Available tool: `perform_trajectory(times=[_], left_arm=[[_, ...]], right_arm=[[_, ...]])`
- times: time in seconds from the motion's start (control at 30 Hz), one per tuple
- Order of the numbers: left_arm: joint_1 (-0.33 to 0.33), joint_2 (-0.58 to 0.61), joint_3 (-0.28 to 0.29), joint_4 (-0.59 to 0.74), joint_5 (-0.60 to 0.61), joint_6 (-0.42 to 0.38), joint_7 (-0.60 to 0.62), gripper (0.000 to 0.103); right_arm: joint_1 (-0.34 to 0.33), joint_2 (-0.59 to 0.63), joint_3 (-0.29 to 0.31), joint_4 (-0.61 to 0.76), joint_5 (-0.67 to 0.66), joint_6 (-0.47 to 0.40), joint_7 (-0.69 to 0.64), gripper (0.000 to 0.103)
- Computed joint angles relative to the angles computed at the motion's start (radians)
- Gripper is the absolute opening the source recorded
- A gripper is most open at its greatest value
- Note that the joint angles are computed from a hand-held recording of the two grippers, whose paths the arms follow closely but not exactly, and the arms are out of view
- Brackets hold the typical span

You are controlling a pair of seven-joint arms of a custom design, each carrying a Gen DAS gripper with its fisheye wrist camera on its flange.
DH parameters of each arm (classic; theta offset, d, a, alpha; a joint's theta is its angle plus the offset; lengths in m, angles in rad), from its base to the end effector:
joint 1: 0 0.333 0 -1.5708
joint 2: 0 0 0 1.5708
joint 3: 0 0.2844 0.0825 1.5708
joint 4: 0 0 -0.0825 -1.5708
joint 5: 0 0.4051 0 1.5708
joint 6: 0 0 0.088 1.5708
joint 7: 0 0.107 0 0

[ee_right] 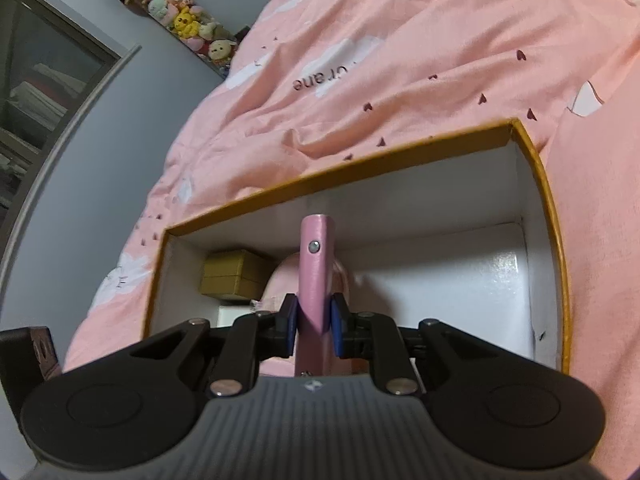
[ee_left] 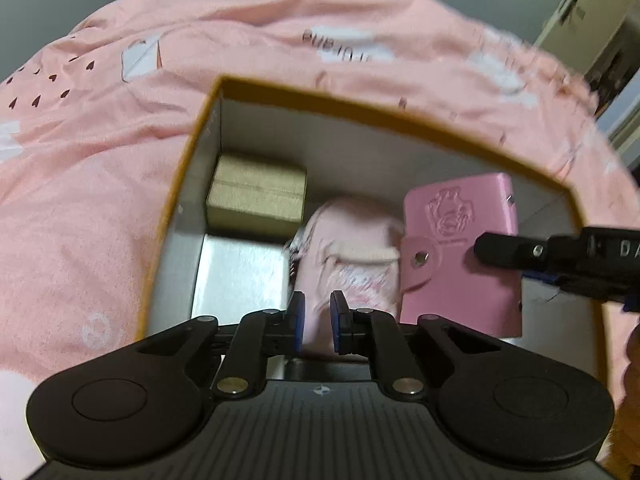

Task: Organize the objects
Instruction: 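Carry the pouch and wallet over the orange box with both grippers, then lower the pouch and wallet into the orange box with both grippers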

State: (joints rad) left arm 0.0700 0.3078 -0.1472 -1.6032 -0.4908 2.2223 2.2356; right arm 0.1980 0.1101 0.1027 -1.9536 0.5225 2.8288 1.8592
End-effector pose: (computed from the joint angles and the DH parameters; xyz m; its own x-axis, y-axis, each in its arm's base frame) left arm 0.6892 -0.0582 0.4530 -0.5088 -0.8269 0.2394 -0.8030 0.3555 -0.4784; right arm 0.6226 0.1646 0.4655 -0.1919 -0.7807 -0.5947 -0.7500 0.5075 -0.4241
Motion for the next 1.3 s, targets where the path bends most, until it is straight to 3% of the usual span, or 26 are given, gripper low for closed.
perform_trajectory(times=[0.13,0.3,0.47,0.67,0.8,1.0,1.1,1.23,1.3], left_arm=[[0.013,-0.064,0.000,-0.081,-0.076,0.106,-0.006,0.015],[-0.005,-0.161,-0.001,-0.236,-0.154,0.333,0.017,0.015],[-0.017,-0.163,0.009,-0.243,-0.158,0.342,0.019,0.015],[-0.013,-0.146,0.011,-0.217,-0.148,0.303,0.023,0.015],[-0.012,-0.168,0.011,-0.250,-0.158,0.316,0.046,0.015],[-0.014,-0.167,0.015,-0.246,-0.150,0.306,0.054,0.015],[-0.013,-0.165,0.017,-0.240,-0.145,0.294,0.057,0.015],[-0.015,-0.157,0.020,-0.229,-0.122,0.287,0.037,0.015],[-0.013,-0.153,0.020,-0.223,-0.124,0.284,0.028,0.015]], right_arm=[[-0.019,0.007,0.033,0.029,0.216,0.008,-0.178,0.018],[-0.020,0.067,0.053,0.092,0.304,-0.007,-0.218,0.018],[-0.026,0.129,0.081,0.149,0.382,0.009,-0.226,0.018],[-0.021,0.172,0.067,0.180,0.228,-0.039,-0.074,0.019],[0.048,0.163,-0.017,0.191,-0.121,-0.110,0.156,0.029],[0.078,0.156,-0.042,0.225,-0.434,-0.208,0.279,0.039],[0.075,0.139,-0.034,0.221,-0.488,-0.243,0.290,0.042],[0.059,0.131,-0.012,0.217,-0.467,-0.258,0.233,0.041],[0.058,0.135,-0.009,0.217,-0.460,-0.255,0.224,0.033]])
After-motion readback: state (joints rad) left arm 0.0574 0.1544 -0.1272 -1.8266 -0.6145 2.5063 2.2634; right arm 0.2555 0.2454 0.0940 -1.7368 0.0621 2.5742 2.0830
